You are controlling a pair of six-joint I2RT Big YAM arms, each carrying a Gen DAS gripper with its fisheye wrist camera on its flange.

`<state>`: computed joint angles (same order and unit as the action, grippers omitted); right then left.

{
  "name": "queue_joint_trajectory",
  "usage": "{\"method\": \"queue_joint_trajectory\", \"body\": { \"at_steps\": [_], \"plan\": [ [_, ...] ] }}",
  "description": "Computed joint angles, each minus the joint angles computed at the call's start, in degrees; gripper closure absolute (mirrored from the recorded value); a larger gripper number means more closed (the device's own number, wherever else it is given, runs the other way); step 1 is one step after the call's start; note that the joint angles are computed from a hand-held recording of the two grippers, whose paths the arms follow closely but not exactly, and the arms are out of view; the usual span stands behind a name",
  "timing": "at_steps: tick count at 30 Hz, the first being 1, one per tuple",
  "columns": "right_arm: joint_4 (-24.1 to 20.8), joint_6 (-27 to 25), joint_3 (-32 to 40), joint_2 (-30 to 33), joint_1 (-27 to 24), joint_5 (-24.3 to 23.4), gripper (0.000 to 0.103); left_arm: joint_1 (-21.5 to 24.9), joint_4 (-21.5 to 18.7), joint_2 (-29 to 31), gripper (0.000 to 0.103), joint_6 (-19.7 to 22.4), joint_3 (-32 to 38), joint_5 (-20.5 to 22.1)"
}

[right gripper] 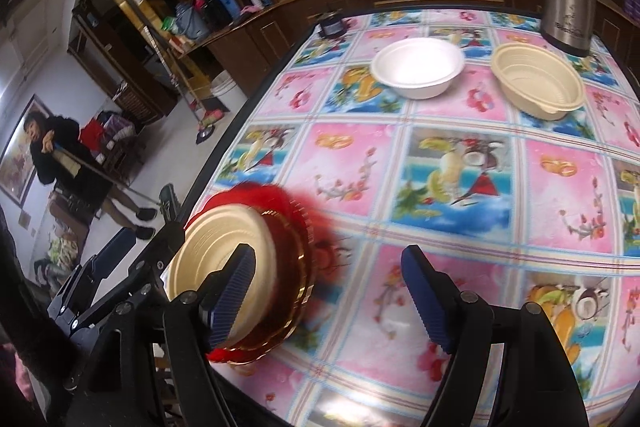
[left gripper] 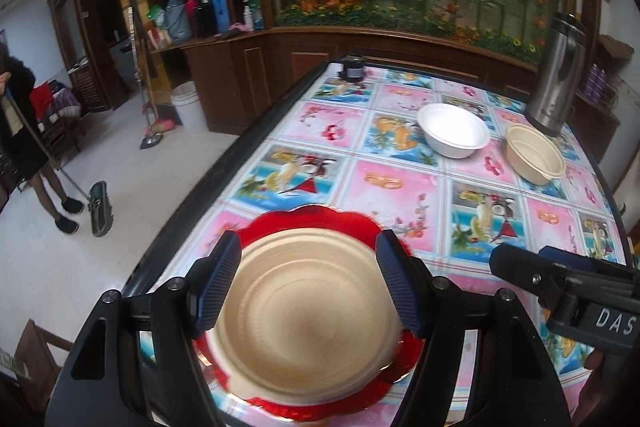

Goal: Organize plates and bowls
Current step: 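Lower the beige bowl into the white bowls and open both tools, then move both tools to the white plate and close them on its rim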

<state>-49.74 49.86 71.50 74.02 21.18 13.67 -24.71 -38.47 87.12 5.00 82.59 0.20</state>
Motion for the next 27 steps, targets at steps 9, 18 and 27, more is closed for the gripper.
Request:
{"method": "queue_joint_trajectory", "body": {
  "at_steps": [9,18,27],
  "plan": [
    [0.64,-0.06,-3.46,-4.27,-6.34,-1.92,0.026,-3.53,-8.51,6.08,0.034,-0.64,9.23,2.37],
    [2.98,0.23,-6.59,-8.02,-16.39,-6.59,0.026,-6.93,-21.61,18.19,0.034,-7.13,27.21,5.32],
    [9.67,2.02,-7.71,-7.21,-26.11,-20.77,0.024,-8.75,-32.76,32.53,0.034,-10.44,49.45,4.78]
  ]
}}
